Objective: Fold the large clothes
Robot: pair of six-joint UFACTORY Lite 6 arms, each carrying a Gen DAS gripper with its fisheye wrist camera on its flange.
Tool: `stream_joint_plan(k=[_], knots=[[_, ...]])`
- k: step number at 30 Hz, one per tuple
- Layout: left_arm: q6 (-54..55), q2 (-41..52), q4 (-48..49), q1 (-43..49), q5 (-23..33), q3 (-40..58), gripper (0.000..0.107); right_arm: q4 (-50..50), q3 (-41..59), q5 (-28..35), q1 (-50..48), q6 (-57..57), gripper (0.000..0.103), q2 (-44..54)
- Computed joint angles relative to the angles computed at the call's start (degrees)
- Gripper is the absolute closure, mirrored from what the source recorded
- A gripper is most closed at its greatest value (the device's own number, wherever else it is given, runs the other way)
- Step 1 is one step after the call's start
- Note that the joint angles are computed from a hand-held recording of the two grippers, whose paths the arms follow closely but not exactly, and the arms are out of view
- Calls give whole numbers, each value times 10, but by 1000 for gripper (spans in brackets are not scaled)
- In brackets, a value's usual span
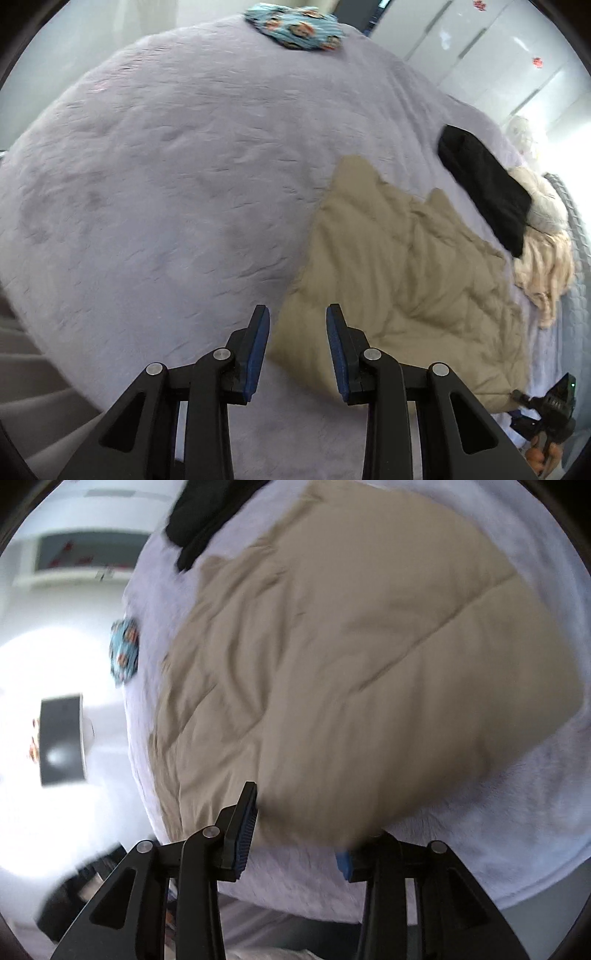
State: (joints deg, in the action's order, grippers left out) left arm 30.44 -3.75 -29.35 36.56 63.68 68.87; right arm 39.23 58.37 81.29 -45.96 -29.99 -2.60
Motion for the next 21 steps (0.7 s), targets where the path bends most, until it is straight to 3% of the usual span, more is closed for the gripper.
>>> stream_joint_plan(k=[6,9,15,21], knots=[[-86,28,113,-105,-104,-63,73,-16,20,81,3,-43,64,-12],[-109,49,138,-99,-126,-93,73,-17,46,79,9,-40,64,-4],[-194,11,198,-117,-98,-93,73,-105,119,-49,62,44,64,63],[-263,-80,222,-175,-23,-72,73,-90,127,-23,37,26,64,88]])
